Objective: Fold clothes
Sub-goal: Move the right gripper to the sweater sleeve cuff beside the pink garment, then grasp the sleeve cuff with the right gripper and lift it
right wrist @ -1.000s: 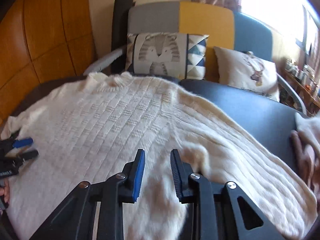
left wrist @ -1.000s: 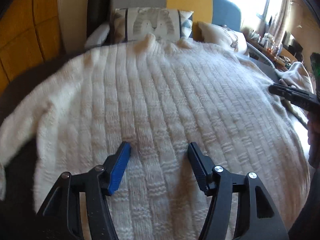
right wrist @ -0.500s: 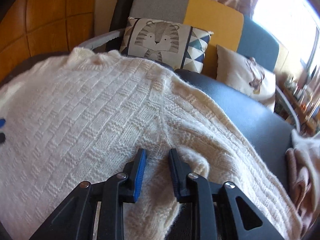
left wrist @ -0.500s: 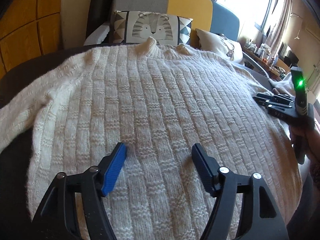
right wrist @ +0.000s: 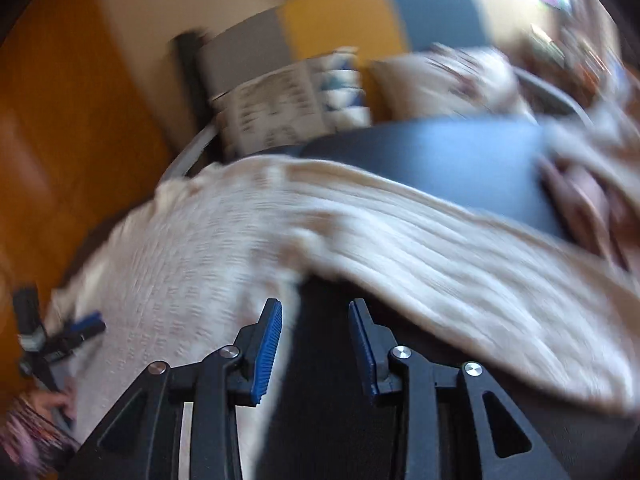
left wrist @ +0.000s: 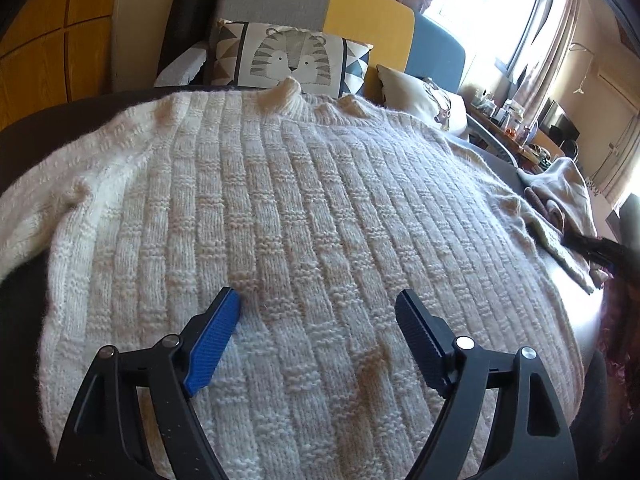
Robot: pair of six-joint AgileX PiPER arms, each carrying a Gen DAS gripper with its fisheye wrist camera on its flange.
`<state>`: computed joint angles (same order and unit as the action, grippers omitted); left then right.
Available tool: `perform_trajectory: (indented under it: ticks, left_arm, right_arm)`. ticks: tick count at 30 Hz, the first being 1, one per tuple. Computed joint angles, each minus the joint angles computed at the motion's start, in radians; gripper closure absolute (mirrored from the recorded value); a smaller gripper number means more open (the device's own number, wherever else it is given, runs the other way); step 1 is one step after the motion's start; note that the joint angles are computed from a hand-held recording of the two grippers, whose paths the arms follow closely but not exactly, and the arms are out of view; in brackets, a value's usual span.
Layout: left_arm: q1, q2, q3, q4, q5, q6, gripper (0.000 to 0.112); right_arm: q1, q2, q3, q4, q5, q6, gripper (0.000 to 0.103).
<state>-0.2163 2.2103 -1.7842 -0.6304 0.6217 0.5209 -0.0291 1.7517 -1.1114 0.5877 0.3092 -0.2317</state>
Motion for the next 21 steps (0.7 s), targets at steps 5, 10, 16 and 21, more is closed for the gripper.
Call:
perform_trajectory:
  ticks: [5,10,16,21]
  left_arm:
    - [-0.002,0.0,-0.004,0.011,0.002,-0.01,0.029]
    - [-0.005,-0.002,-0.003,0.025,0.0,-0.021,0.029]
    - [-0.009,-0.005,0.001,0.042,-0.006,-0.03,0.029]
    - [-0.012,-0.008,0.005,0.051,-0.01,-0.036,0.029]
  right_arm:
    - [-0.183,-0.189,0.241,0.058,-0.011,0.037,0.068]
    - [-0.418,-0.327,0.424,0.056,-0.023,0.149,0.068]
    - [-0.63,-0.336,0.506,0.471,0.005,-0.234,0.068]
    - [-0.629,-0.28,0.5,0.697,-0.026,-0.424,0.068]
